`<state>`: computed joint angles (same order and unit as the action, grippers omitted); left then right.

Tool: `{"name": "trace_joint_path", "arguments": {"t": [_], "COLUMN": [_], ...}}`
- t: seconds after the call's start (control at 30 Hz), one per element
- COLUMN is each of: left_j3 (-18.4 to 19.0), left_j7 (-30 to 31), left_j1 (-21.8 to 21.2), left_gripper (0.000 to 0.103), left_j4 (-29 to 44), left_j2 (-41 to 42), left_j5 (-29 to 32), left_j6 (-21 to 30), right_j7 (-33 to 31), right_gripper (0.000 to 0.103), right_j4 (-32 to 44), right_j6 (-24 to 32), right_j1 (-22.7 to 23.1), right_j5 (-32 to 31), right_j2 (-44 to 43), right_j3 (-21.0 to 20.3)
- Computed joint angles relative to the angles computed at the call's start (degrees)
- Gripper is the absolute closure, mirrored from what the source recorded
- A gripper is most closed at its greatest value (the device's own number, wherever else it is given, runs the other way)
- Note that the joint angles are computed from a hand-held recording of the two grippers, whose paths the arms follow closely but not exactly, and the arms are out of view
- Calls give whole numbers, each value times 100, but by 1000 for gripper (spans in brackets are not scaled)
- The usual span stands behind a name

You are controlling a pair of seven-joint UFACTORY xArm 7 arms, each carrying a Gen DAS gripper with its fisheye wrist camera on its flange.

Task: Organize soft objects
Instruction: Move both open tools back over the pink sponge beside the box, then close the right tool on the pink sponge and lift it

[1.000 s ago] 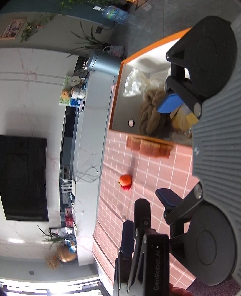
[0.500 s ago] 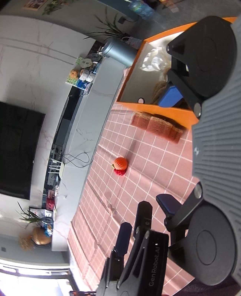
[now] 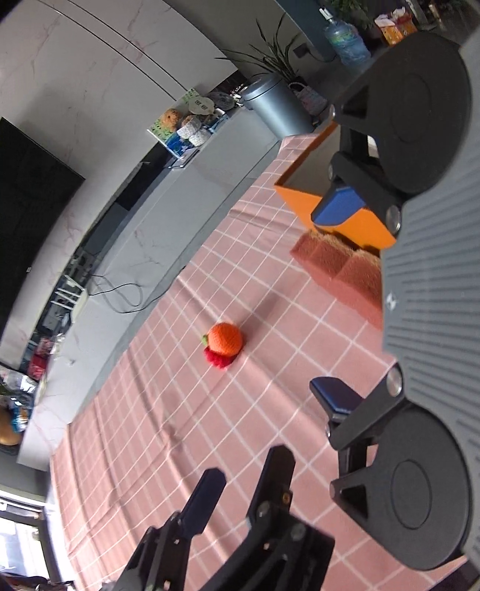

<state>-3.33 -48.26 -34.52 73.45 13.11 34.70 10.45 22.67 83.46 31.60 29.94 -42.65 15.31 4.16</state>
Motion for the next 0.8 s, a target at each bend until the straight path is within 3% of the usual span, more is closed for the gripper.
{"name": "trace_joint_path", "arguments": {"t": [0.17,0.27,0.43,0.47,0.5,0.57,0.8], "left_j3": [-204,-282,-295,-300,-304,-300,-210], "left_j7": [791,1227,1649,1726,1796,1900,1954], "left_j1": [238,293,295,299,302,298,223], "left_gripper": [34,34,34,34,34,34,34], "left_j4": [391,572,720,732,742,761,638], "left_j2": [384,561,733,751,763,780,675], "left_j5": [-684,-1061,-1554,-1637,-1713,-1839,-1983], "left_j6": [101,143,167,174,192,233,222], "right_j7": [-668,-850,-1015,-951,-901,-848,-770], "right_gripper": [34,37,60,62,72,81,103], "right_j4": [848,1169,1727,1790,1815,1909,1885], "right_j6": [637,880,1346,1397,1395,1432,1232], "right_j1": [74,254,375,431,473,538,539], "right_j5": [194,34,179,138,81,-16,103], "right_j2": [675,982,1431,1482,1506,1570,1510], "right_j3": [-73,-229,-367,-431,-482,-552,-545]}}
